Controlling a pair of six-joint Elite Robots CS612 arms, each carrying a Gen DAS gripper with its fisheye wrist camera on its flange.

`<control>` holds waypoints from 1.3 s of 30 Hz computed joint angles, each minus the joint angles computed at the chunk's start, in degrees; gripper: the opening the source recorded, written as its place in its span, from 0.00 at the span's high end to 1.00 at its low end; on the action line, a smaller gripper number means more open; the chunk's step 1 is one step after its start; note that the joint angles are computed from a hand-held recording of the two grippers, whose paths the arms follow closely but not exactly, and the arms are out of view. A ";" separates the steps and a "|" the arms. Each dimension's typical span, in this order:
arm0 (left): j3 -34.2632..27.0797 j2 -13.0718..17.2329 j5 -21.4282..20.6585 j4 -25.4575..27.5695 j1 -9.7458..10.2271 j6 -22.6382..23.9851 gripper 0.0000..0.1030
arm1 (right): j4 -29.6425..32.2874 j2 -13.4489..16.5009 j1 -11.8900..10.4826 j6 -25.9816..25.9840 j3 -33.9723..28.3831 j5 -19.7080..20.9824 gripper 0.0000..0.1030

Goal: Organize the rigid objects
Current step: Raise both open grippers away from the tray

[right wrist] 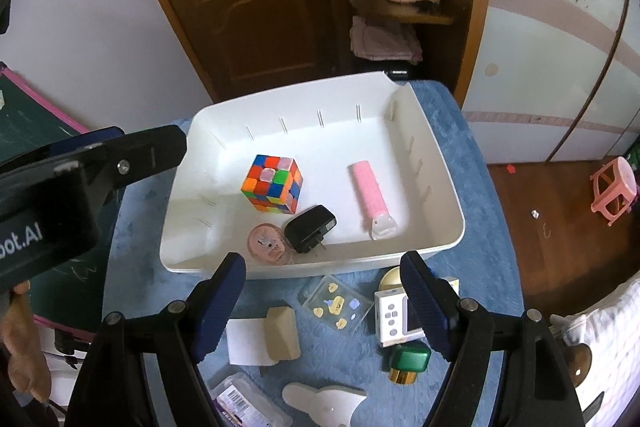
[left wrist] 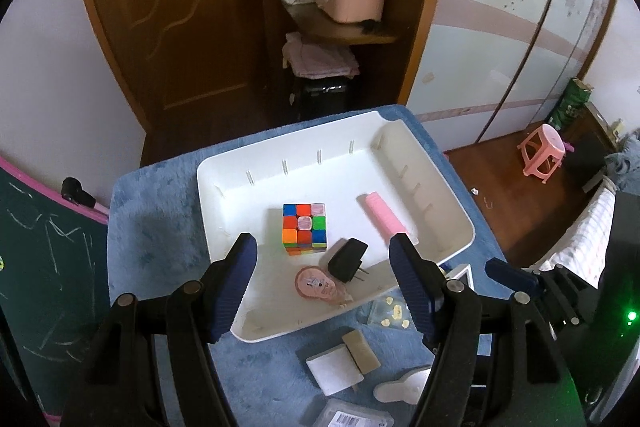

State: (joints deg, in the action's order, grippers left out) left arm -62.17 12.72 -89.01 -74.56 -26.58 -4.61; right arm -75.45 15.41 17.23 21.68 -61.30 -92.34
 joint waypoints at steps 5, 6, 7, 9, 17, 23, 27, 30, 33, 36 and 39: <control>-2.73 0.77 -0.51 -0.16 -0.18 1.81 0.30 | -0.01 0.40 0.63 0.25 -2.38 -1.89 0.22; -3.22 0.90 -0.67 -0.18 -0.21 2.15 0.30 | -0.02 0.46 0.73 0.41 -2.84 -2.20 0.22; -3.82 1.06 -0.89 -0.29 -0.25 2.51 0.30 | -0.02 0.56 0.81 0.60 -3.38 -2.43 0.22; -4.70 1.32 -1.23 -0.45 -0.29 2.98 0.30 | 0.05 0.73 0.94 0.94 -4.32 -2.90 0.22; -7.71 2.25 -3.06 -0.37 -0.30 4.07 0.30 | 1.64 1.34 1.41 2.05 -7.69 -4.90 0.22; -9.43 2.88 -3.45 -0.25 -0.32 5.03 0.30 | 2.49 2.00 1.60 3.27 -10.19 -6.16 0.22; -10.31 3.18 -4.21 0.24 -0.32 5.68 0.30 | 3.39 2.85 1.65 4.47 -12.51 -6.99 0.22; -10.81 3.39 -4.42 0.45 -0.40 6.27 0.30 | 4.24 3.53 1.56 5.73 -14.21 -7.37 0.22; -11.37 3.62 -4.94 1.03 -0.52 6.90 0.30 | 5.22 4.14 1.43 7.22 -15.64 -7.60 0.22; -11.98 3.88 -5.30 1.30 -0.66 7.57 0.30 | 6.20 4.72 1.30 8.16 -17.00 -7.69 0.22; -12.40 4.06 -5.69 1.57 -0.82 8.31 0.30 | 7.52 5.32 1.14 9.35 -18.41 -7.65 0.22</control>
State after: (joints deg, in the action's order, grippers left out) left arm -74.57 16.77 -94.71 -72.99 -27.40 3.70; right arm -67.93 20.73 18.37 31.04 -79.70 -99.99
